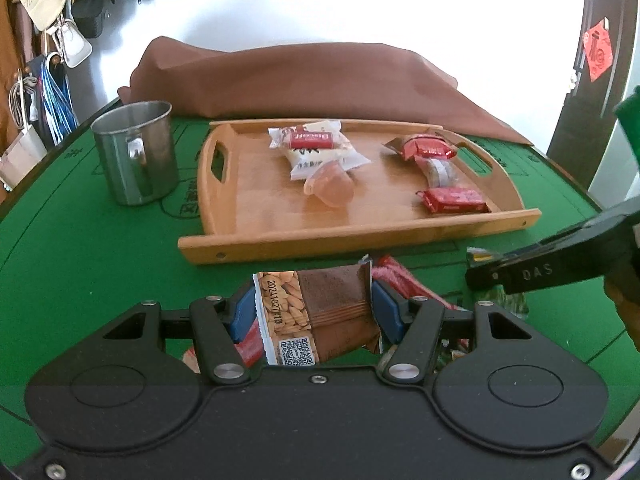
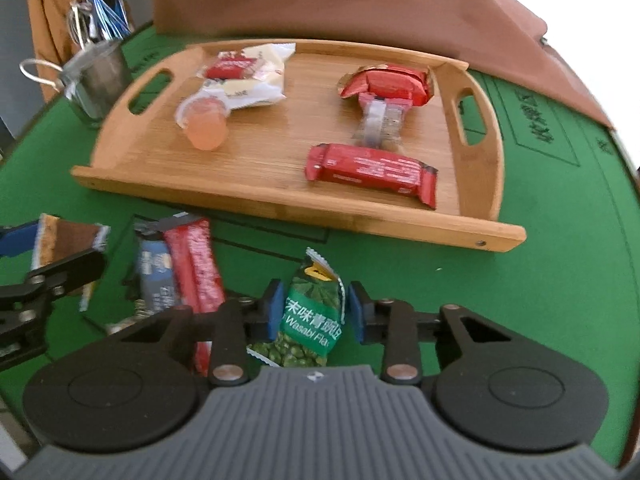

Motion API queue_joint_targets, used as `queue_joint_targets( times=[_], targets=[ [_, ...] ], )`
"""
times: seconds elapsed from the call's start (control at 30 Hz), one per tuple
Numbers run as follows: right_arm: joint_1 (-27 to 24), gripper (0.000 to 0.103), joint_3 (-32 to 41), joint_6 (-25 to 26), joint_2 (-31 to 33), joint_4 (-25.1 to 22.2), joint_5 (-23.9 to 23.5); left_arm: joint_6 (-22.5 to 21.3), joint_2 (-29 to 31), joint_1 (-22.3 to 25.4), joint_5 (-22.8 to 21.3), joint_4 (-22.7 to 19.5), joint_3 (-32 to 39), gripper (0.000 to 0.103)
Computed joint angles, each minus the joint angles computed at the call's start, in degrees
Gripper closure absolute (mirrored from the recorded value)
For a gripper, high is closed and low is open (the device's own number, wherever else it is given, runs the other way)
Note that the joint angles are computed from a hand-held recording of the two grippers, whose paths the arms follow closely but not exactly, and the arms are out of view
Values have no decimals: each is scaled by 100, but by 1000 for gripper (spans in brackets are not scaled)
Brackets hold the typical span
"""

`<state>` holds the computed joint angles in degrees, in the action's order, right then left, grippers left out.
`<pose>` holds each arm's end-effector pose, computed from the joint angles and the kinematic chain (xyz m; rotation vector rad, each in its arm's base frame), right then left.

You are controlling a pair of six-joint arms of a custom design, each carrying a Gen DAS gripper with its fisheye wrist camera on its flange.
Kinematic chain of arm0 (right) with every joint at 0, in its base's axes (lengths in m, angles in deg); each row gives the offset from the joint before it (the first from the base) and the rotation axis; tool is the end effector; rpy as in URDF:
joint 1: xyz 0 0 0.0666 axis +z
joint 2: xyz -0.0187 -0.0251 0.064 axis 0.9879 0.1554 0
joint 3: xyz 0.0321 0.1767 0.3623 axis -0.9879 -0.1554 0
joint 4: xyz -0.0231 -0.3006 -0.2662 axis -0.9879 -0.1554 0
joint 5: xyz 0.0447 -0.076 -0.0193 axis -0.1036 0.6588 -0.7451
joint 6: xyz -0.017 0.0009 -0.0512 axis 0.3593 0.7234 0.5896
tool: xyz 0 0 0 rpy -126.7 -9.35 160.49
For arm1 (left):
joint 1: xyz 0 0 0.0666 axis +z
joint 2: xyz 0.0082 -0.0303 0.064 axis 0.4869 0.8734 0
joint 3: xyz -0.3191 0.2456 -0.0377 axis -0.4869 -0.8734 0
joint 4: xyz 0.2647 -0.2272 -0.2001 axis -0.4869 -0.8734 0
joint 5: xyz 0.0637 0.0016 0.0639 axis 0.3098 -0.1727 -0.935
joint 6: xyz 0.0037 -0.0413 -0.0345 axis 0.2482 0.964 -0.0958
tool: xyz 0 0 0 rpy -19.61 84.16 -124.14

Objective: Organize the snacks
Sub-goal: 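Carry both snacks onto the tray and open both tools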

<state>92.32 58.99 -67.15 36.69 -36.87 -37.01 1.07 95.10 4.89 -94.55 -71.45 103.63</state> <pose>0.5238 0.1097 0.2964 -0.5686 2.4843 0.2007 0.4306 -0.1810 0.3113 -0.1552 2.2467 -0.0332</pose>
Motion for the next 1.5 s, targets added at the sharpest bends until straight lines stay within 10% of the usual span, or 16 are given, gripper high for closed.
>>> queue_joint_targets(
  times=[0.63,1.5],
  targets=[
    [-208,69,580,-580,-86,160,-397,-144,444,426,183,-154,911,45],
    [222,69,2386,-1077,1567,-573,-193,325,1938,856,187,-1186,2525,52]
  ],
)
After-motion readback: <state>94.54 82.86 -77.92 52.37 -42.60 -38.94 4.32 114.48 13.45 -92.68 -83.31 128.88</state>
